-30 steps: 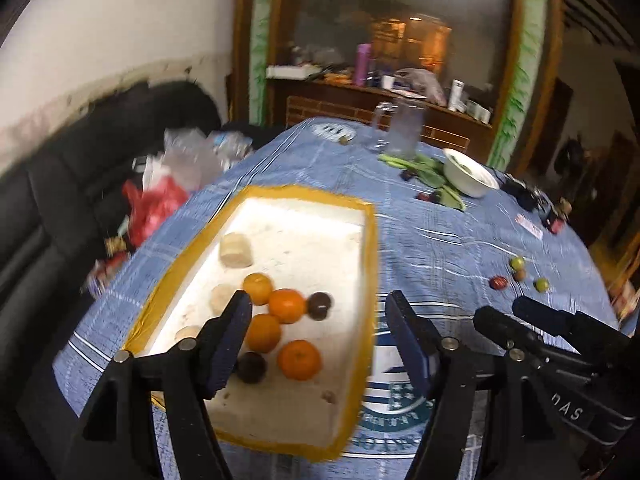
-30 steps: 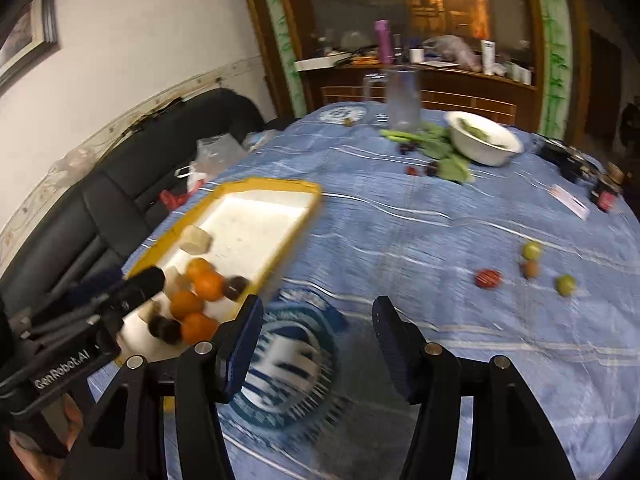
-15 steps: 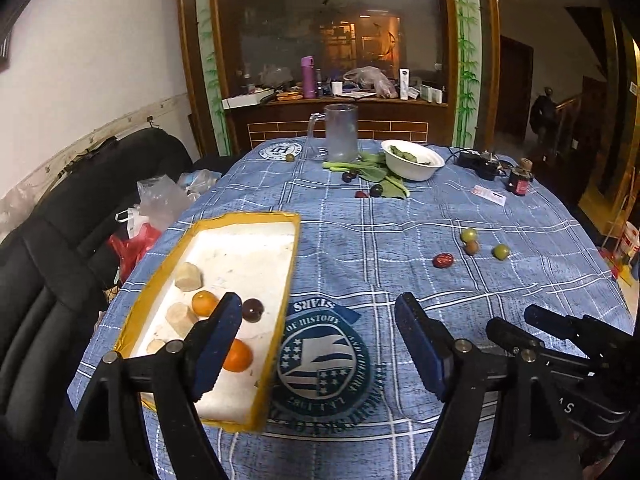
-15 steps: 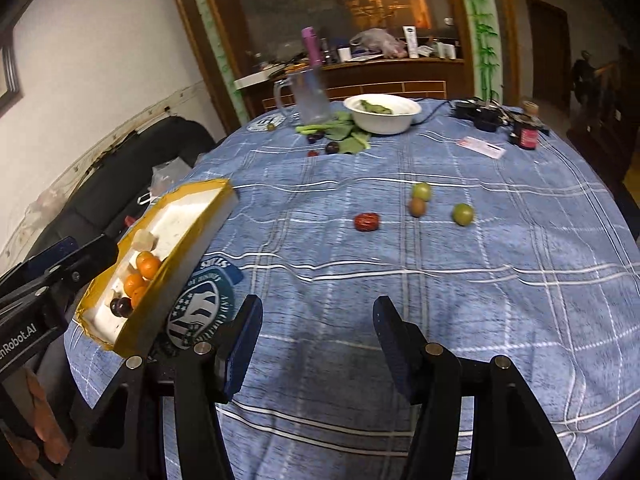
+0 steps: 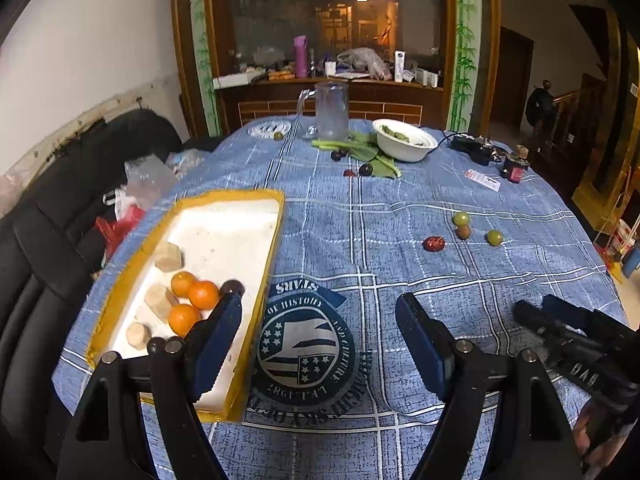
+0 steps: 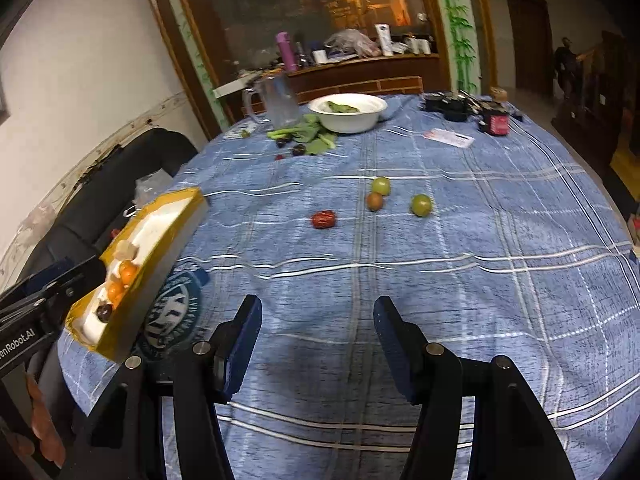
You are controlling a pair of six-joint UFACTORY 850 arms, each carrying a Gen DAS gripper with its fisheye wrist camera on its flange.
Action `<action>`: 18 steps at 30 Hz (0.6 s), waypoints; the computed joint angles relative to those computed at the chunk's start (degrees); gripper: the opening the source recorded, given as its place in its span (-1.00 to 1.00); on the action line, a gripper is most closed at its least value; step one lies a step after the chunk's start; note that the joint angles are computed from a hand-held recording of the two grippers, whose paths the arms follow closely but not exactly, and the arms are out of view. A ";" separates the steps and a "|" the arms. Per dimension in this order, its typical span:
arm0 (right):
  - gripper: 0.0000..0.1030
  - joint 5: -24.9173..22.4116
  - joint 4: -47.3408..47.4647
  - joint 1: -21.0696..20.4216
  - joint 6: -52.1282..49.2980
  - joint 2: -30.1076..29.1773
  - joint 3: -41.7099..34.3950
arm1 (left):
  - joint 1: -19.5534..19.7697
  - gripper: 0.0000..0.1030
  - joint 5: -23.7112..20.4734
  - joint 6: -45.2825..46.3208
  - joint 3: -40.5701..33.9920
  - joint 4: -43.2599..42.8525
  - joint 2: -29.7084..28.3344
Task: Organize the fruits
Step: 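Withdraw both tools from the tray toward the remaining fruits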
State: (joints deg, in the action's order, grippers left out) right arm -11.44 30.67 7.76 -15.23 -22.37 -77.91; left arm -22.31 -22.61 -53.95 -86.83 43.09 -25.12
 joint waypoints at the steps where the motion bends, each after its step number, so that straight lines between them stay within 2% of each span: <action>1: 0.21 -0.20 -0.87 -0.33 1.12 -0.22 -0.20 | 0.44 0.53 0.15 1.94 -0.35 -2.79 -0.43; 4: 0.21 -1.38 -5.50 -1.79 6.51 -1.22 -1.39 | 1.46 0.53 0.36 8.25 -1.92 -11.07 -2.17; 11: 0.21 -4.56 -14.58 -3.14 13.87 -6.41 -8.19 | 2.06 0.53 0.04 17.13 -6.18 -20.41 -6.34; 13: 0.21 -5.88 -15.06 -3.51 14.17 -8.61 -11.06 | 2.26 0.53 -0.73 22.47 -9.26 -25.57 -8.47; 18: 0.20 -9.08 -24.68 -4.57 24.10 -15.14 -19.93 | 2.45 0.52 -2.54 38.72 -19.89 -41.35 -15.20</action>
State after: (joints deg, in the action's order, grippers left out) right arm -20.52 5.99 3.19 8.87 -37.51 -97.84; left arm -19.86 -25.15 -15.23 -106.71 1.74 -40.33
